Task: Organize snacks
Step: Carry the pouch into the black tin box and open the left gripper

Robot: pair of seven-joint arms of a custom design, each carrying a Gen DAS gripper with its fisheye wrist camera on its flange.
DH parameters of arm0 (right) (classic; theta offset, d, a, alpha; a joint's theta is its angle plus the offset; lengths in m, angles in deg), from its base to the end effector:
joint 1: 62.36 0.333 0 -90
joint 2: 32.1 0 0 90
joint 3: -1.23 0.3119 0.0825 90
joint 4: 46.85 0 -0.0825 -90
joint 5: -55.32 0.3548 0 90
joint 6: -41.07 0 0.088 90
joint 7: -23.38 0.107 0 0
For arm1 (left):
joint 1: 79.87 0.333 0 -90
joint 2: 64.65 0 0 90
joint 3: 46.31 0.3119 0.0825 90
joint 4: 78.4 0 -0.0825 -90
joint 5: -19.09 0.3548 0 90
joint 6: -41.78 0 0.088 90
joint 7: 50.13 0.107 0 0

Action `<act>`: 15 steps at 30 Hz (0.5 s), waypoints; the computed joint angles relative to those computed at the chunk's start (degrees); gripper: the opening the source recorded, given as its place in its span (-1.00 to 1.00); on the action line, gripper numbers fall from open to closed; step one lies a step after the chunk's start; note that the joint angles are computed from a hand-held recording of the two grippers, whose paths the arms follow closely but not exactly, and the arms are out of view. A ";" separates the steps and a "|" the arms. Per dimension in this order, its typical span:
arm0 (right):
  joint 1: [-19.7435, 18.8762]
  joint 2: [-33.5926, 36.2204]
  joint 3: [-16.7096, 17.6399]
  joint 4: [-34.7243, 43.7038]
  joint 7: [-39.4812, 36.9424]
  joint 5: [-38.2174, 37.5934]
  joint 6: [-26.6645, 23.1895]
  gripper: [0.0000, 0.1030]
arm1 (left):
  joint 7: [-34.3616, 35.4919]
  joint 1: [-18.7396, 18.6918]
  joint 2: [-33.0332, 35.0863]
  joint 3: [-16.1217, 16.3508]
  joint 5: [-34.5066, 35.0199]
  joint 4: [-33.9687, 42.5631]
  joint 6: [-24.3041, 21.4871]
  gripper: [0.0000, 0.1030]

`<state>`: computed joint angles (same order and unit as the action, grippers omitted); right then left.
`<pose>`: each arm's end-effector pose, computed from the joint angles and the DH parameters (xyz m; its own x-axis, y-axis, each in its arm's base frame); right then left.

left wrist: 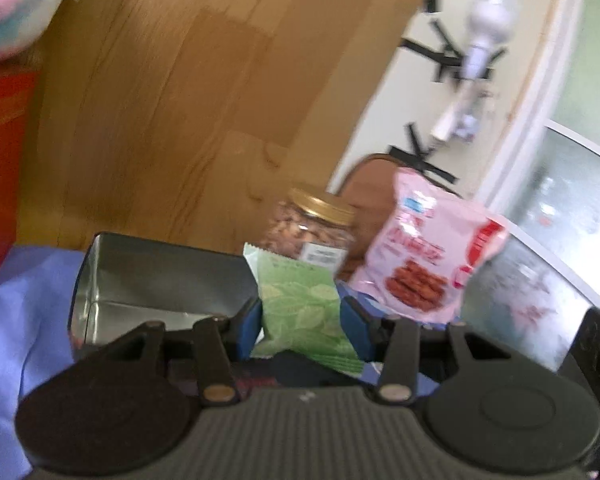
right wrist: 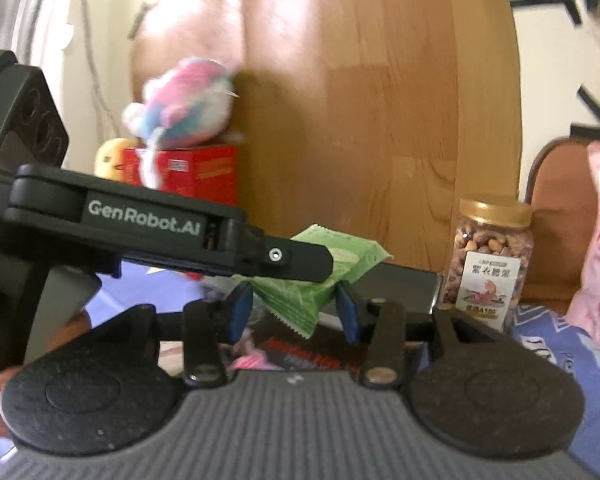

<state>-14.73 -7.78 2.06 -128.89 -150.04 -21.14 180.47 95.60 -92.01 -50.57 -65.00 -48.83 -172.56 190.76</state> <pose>0.4678 0.5208 0.5228 0.0619 -0.9932 -0.0985 -0.3706 0.0687 -0.9263 0.5781 -0.2961 0.5531 -0.7062 -0.5559 0.4385 -0.5859 0.1111 -0.8027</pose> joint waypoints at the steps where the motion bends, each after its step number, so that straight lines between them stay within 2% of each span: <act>1: -1.02 1.25 0.36 1.45 -1.89 2.22 0.56 0.00 | -2.80 -0.87 1.71 0.45 2.52 1.78 0.72 -0.14; 3: -1.35 2.44 0.65 3.02 -4.83 6.01 -0.28 0.00 | -8.16 -2.11 3.92 1.18 8.20 4.06 1.17 -0.06; 5: -0.03 1.69 -0.34 1.95 -3.47 5.36 -1.12 0.00 | -10.58 -1.71 3.66 1.34 11.40 3.78 0.57 -0.06; 7: 1.27 -1.72 -0.90 -2.41 2.89 1.32 0.05 -0.01 | -4.15 2.26 0.17 -0.20 4.54 0.00 -1.17 -0.05; 8: 1.49 -3.84 -0.69 -5.24 7.67 -1.43 1.74 -0.01 | -0.71 3.95 -2.21 -0.13 0.33 -2.56 -1.89 0.03; 9: 1.15 -5.42 -0.03 -7.47 11.54 -3.57 4.01 -0.01 | 2.32 5.27 -4.63 0.58 -3.75 -5.30 -2.34 0.12; 11: -0.24 -6.29 1.72 -9.15 14.82 -5.10 8.22 -0.01 | 5.58 6.33 -8.61 2.92 -9.57 -10.22 -1.72 0.15; 13: -1.60 -4.20 3.42 -7.34 12.99 -3.16 11.50 -0.02 | 3.93 6.49 -10.43 5.26 -10.59 -13.54 -0.80 0.15; 15: -2.27 -0.08 4.72 -2.74 5.01 3.39 12.51 -0.02 | -0.50 6.32 -10.36 6.71 -8.70 -15.14 -0.03 0.15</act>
<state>-16.99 -7.85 6.78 -131.63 -145.03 -17.75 192.98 95.11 -85.69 -60.93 -58.30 -57.53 -187.70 190.72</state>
